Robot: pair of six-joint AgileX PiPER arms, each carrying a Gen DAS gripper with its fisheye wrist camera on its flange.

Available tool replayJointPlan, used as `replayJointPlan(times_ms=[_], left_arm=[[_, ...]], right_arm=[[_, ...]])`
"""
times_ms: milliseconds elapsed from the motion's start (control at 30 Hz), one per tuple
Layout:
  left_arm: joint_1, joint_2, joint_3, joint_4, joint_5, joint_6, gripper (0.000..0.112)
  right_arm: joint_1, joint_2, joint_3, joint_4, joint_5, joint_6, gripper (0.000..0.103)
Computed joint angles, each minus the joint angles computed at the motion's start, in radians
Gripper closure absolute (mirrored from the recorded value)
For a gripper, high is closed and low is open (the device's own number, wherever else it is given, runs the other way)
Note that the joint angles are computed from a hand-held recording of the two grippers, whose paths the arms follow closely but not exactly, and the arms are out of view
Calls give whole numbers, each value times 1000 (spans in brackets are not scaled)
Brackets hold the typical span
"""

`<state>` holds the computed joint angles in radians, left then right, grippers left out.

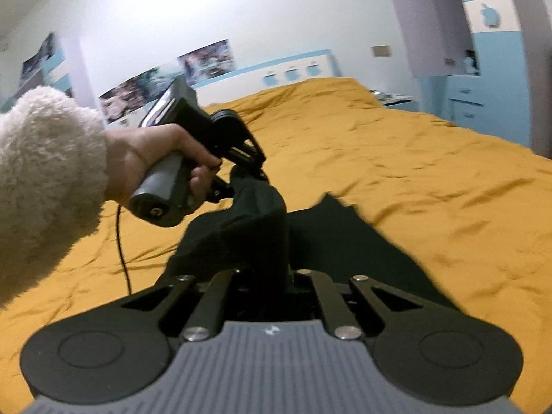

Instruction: Fold small clothes

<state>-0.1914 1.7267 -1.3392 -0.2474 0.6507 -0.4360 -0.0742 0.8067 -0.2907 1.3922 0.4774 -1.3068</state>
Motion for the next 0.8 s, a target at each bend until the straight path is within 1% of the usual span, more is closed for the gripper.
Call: replayJointPlan(times_ms=[67, 133, 167, 200, 300, 367, 467, 500, 567, 600, 733, 767, 800], left_arm=[[-38, 33, -40, 44, 14, -49, 97], [-68, 62, -71, 87, 30, -84, 97], [-83, 79, -89, 106, 40, -105, 97], [-94, 92, -99, 117, 45, -118, 97], [-130, 123, -131, 159, 65, -167, 97], [-147, 136, -149, 183, 78, -192, 97], [-165, 155, -187, 221, 114, -218, 97], [-172, 162, -199, 232, 123, -231, 97], [-184, 171, -210, 250, 132, -248, 97], [-190, 181, -224, 262, 141, -258, 97], [-218, 225, -287, 318, 199, -315, 96], [-225, 243, -315, 329, 224, -327, 94], [-229, 263, -349, 333, 255, -336, 92]], right_arm=[[-168, 68, -2, 68, 120, -128, 103], [-255, 135, -6, 101, 185, -188, 103], [-332, 164, -4, 94, 248, -217, 103], [-369, 197, -8, 98, 274, -237, 103], [-409, 264, -20, 101, 305, -241, 103], [-395, 272, -21, 108, 293, -221, 103], [-414, 289, -14, 121, 304, -232, 103], [-402, 302, -20, 135, 294, -233, 103], [-433, 283, -7, 110, 319, -207, 103], [-434, 291, -9, 114, 317, -206, 103], [-480, 310, 4, 101, 343, -199, 103], [-484, 319, 4, 103, 342, -204, 101], [-489, 333, 5, 112, 339, -211, 93]])
